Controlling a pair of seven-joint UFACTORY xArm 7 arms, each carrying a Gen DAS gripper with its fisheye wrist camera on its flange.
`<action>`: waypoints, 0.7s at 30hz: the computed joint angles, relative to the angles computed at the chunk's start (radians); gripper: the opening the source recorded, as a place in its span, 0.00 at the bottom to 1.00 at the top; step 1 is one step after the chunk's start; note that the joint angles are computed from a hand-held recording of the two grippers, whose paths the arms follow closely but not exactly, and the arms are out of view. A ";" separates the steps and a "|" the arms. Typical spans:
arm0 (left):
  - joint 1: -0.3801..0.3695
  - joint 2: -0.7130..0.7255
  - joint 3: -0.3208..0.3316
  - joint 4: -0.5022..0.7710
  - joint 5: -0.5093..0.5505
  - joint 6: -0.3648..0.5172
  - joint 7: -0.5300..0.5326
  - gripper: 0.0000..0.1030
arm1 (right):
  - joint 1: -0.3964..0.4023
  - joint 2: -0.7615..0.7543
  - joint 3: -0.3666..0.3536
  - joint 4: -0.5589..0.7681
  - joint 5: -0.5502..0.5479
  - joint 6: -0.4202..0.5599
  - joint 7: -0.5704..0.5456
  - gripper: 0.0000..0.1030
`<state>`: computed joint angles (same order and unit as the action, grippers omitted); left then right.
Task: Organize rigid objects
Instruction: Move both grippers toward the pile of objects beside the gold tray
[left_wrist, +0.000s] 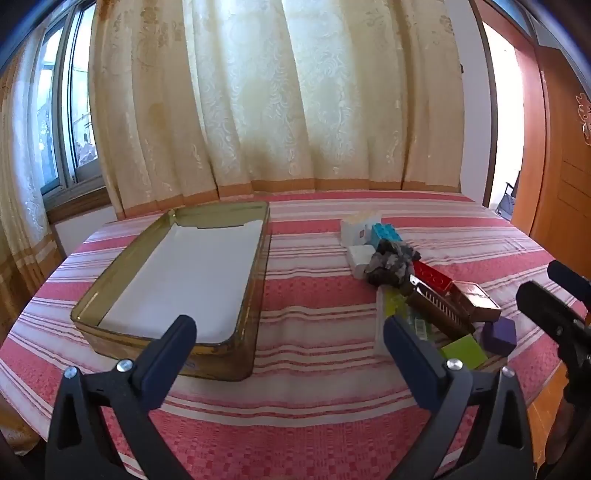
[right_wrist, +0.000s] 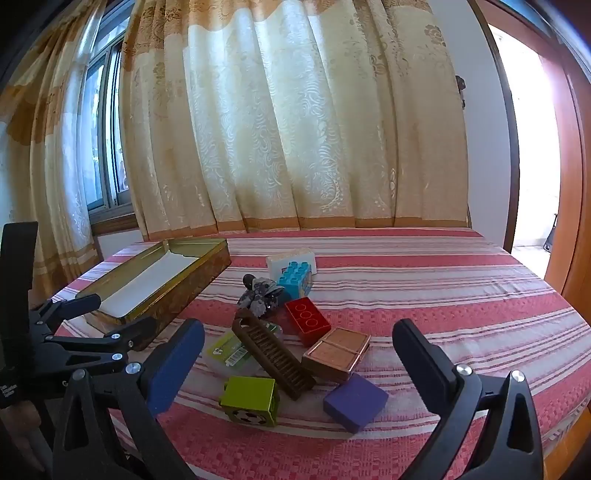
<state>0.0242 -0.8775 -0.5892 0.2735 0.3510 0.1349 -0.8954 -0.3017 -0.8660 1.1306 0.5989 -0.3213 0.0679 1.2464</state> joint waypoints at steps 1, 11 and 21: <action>0.002 -0.003 -0.003 0.001 0.002 0.004 0.001 1.00 | 0.006 0.006 -0.005 0.001 -0.003 0.009 -0.007 1.00; 0.036 -0.017 -0.085 0.018 0.057 0.020 -0.024 1.00 | 0.010 0.006 -0.012 -0.023 0.001 -0.013 0.009 1.00; 0.069 0.022 -0.122 0.041 0.083 0.028 -0.056 1.00 | 0.039 -0.005 -0.041 -0.080 0.014 -0.034 0.031 1.00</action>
